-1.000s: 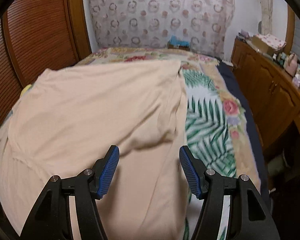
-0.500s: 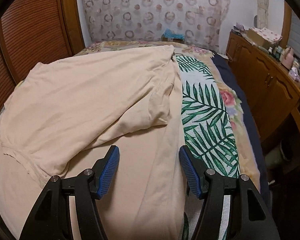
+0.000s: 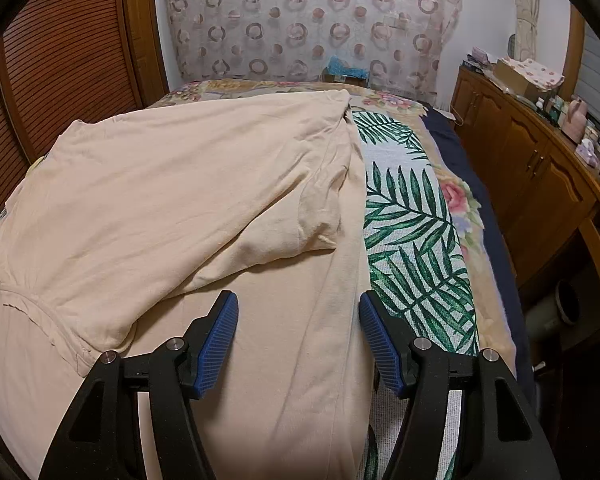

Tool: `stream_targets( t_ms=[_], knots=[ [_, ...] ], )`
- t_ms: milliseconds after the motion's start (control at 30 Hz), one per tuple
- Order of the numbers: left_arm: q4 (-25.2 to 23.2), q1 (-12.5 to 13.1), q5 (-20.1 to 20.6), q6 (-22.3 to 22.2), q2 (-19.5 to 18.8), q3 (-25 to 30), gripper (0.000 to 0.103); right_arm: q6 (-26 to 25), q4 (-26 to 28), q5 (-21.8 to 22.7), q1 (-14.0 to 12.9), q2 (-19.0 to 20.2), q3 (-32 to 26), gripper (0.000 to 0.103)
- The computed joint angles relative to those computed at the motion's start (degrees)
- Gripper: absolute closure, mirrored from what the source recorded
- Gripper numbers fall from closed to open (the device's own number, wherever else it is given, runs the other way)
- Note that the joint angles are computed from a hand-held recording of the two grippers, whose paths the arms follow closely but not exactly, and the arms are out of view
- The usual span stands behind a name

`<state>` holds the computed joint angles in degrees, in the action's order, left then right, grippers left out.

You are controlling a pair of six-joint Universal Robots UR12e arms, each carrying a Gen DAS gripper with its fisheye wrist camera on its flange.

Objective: Fold small clothes

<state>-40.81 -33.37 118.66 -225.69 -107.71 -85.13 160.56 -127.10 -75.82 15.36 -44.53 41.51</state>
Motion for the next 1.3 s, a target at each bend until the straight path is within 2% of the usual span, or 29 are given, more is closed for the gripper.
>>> stream_targets(
  t_ms=[200,333,367,400,433,500,567,633,700,767,867,1067,1133,1200,1300],
  knots=[
    [-3.9,-1.1,4.6,-1.6,0.6,1.4,0.099,0.0,0.0,0.0,0.0,0.0,0.0,0.037],
    [-3.0,-0.9,4.7,-0.9,0.6,1.4,0.097,0.0,0.0,-0.1,0.0,-0.1,0.1,0.037],
    [-3.1,-0.9,5.1,-0.8,0.4,1.5,0.091,-0.1,0.0,-0.1,0.0,-0.1,0.1,0.037],
    [-2.5,-0.9,5.6,-0.5,0.3,1.6,0.077,-0.2,0.1,0.0,-0.1,-0.1,0.1,0.037],
    [-1.9,-0.8,5.9,-0.2,0.1,1.7,0.068,-0.3,0.1,0.1,-0.2,-0.1,0.1,0.037],
    [0.0,-0.5,5.7,0.4,-0.3,1.8,0.059,-0.3,0.1,0.0,-0.1,-0.2,0.1,0.037],
    [1.1,-0.2,5.3,1.1,-0.9,2.4,0.055,-0.3,0.1,0.0,-0.2,-0.2,0.2,0.037],
    [2.4,0.2,4.4,2.4,-1.8,3.3,0.044,-0.3,0.0,0.1,-0.2,-0.2,0.3,0.037],
    [3.5,0.5,4.1,4.1,-2.8,4.3,0.041,-0.3,0.1,0.0,-0.2,-0.2,0.2,0.036],
    [4.0,0.8,3.8,5.6,-3.8,5.6,0.033,-0.3,0.1,0.1,-0.2,-0.2,0.2,0.036],
    [5.7,1.0,4.7,7.2,-5.2,7.2,0.032,-0.3,0.1,0.1,-0.2,-0.2,0.2,0.036],
    [3.8,2.6,3.2,9.8,-7.8,11.2,0.033,-0.3,0.1,0.1,-0.2,-0.3,0.2,0.036],
    [3.9,3.4,1.1,10.0,-8.2,11.7,0.039,-0.3,0.0,0.1,-0.2,-0.3,0.3,0.036],
    [3.5,4.3,-0.7,10.0,-8.8,12.5,0.040,-0.3,0.0,0.1,-0.2,-0.3,0.3,0.036],
    [1.3,4.7,0.0,10.6,-9.9,14.2,0.043,-0.3,0.0,0.1,-0.2,-0.3,0.3,0.036]
  ],
)
